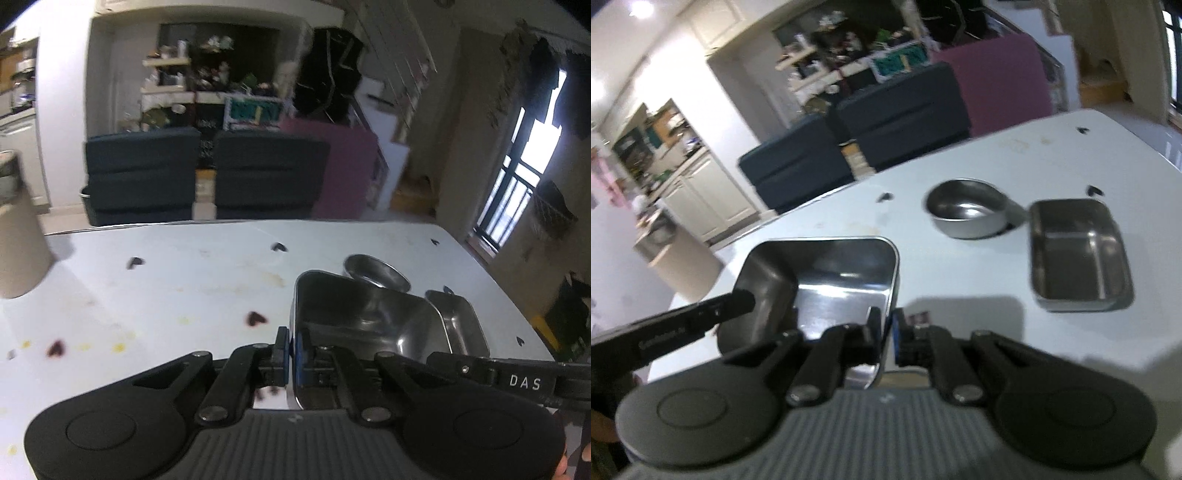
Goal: Organize plates and bowls
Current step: 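Lift the steel tray with both grippers and carry it toward the stacked bowls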
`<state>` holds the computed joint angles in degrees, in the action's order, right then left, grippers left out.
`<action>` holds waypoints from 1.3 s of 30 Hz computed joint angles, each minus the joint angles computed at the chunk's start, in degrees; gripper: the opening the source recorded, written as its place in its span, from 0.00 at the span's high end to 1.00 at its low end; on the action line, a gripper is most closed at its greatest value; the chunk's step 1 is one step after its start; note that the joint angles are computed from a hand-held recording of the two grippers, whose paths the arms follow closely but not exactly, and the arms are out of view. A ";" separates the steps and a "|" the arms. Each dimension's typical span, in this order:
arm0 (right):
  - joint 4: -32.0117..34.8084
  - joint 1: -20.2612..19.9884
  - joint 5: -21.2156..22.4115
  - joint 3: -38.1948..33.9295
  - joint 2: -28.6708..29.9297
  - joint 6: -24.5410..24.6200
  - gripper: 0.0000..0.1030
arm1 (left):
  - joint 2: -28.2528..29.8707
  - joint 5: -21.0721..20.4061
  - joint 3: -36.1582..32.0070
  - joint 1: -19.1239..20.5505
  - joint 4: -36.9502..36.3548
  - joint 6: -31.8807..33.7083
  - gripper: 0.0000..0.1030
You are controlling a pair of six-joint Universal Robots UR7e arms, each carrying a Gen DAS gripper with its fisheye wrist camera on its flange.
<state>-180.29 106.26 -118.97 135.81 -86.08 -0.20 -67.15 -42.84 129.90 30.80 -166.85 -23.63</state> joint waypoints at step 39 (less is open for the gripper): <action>9.99 11.04 4.91 -8.29 20.51 0.80 0.90 | -33.78 4.19 6.45 0.78 61.05 -35.75 0.96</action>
<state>-170.30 117.30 -114.06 127.52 -65.57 0.60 -100.94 -38.65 136.35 31.58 -105.80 -59.38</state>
